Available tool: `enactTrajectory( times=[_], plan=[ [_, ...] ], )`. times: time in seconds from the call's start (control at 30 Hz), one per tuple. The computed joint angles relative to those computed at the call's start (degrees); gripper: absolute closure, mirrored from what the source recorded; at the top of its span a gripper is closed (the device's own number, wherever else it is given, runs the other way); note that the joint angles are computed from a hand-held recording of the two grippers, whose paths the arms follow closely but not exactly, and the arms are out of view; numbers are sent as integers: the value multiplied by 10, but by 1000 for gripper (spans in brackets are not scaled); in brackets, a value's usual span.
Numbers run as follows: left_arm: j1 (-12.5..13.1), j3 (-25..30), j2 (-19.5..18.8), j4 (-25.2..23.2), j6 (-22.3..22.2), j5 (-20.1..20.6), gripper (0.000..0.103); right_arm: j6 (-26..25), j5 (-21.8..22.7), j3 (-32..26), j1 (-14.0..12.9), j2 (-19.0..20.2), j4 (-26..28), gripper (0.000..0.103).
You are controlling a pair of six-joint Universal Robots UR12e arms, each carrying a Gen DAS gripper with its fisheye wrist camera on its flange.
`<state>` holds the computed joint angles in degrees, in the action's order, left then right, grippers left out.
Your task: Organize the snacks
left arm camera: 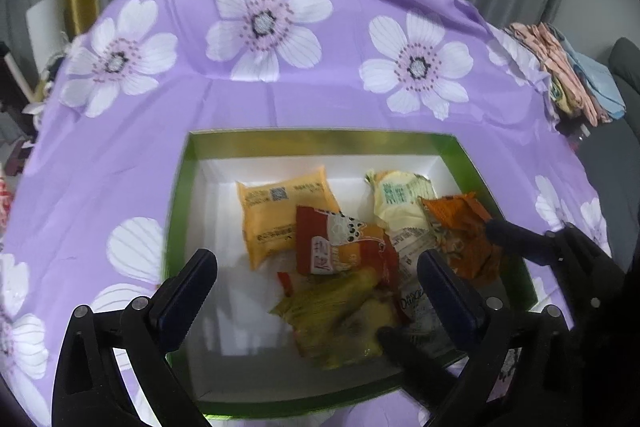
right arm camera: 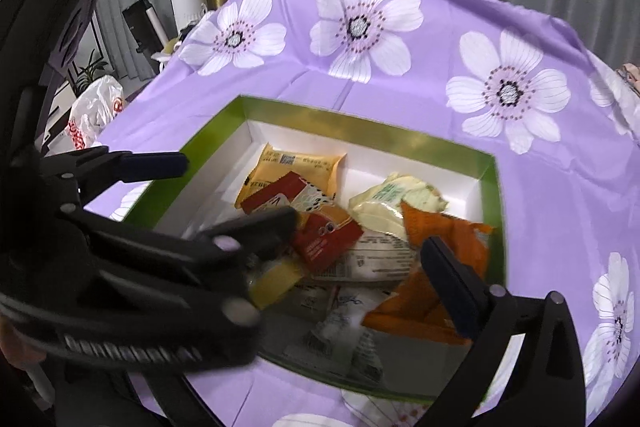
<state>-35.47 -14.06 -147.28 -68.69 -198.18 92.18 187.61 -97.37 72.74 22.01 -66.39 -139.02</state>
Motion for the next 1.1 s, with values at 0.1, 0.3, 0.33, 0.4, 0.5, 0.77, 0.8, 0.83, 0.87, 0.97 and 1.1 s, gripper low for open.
enactTrajectory(
  times=[0.1, 0.3, 0.33, 0.4, 0.5, 0.77, 0.8, 0.83, 0.87, 0.97, 1.1],
  plan=[
    [-3, -23, 16, 13, -6, 25, 3, 9, -18, 9, 1, -10, -1, 0],
    [-12, -63, 47, 31, -6, 67, 3, 32, -47, 31, 4, -34, -12, 0],
    [-13, -67, 51, 31, -6, 69, 3, 35, -51, 34, 4, -38, -14, 0],
    [-12, -88, 65, 41, -8, 53, 3, 41, -58, 40, 5, -46, -16, 0],
    [-12, -112, 84, 44, -16, 41, 3, 49, -70, 47, 7, -57, -19, 0],
    [-27, -164, 120, 75, -12, 112, 3, 69, -81, 64, 9, -79, -33, 0],
    [-28, -167, 123, 77, -12, 115, 3, 71, -80, 65, 9, -81, -34, 0],
    [-29, -170, 125, 79, -10, 119, 3, 73, -79, 67, 9, -82, -35, 0],
    [-30, -172, 127, 81, -9, 125, 3, 73, -77, 68, 9, -84, -38, 0],
    [-33, -177, 131, 87, -8, 139, 3, 73, -78, 70, 10, -87, -43, 0],
    [-37, -175, 131, 84, -5, 152, 3, 76, -71, 71, 9, -90, -45, 0]
  ],
)
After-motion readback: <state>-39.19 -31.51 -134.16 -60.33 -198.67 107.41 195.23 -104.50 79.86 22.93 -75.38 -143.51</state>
